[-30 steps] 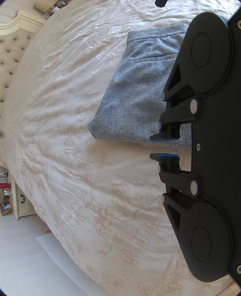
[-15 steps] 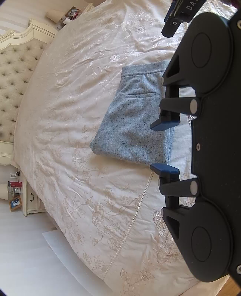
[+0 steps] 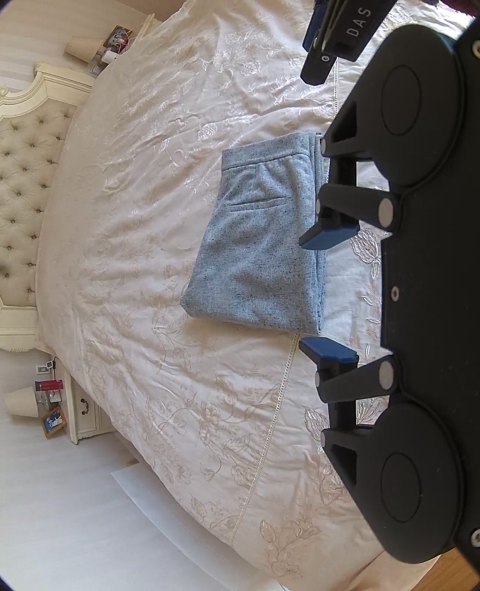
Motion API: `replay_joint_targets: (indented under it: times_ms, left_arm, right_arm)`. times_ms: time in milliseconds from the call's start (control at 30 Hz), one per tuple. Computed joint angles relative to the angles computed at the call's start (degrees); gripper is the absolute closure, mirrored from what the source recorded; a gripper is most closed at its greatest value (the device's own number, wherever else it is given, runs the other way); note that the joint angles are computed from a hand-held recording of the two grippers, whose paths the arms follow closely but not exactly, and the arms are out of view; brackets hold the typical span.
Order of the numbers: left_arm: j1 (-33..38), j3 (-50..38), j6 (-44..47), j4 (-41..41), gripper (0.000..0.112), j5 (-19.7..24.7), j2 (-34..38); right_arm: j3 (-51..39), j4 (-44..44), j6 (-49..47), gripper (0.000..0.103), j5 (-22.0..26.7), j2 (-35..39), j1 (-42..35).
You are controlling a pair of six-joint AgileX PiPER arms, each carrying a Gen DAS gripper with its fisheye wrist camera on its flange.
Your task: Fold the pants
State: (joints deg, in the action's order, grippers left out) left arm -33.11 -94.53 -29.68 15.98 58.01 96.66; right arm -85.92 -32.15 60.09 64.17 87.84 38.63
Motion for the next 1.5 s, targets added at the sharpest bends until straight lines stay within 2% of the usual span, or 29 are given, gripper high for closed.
replay_joint_targets:
  times_ms: [167,567,1500]
  left_arm:
    - [0.1,0.7,-0.4,0.1,0.054,0.5,-0.5]
    - [-0.3,1.2,0.8,-0.8,0.054,1.6,-0.3]
    - [-5.3,-3.6,0.0,2.9,0.054,5.0,3.6]
  right_arm:
    - [0.4,0.1,-0.3,0.063,0.6,-0.2,0.5]
    - [-2.3,3.6,-3.8,0.063,5.7,2.5,-0.9]
    - [0.5,6.3,-5.9,0.063,2.2,1.0,-5.1]
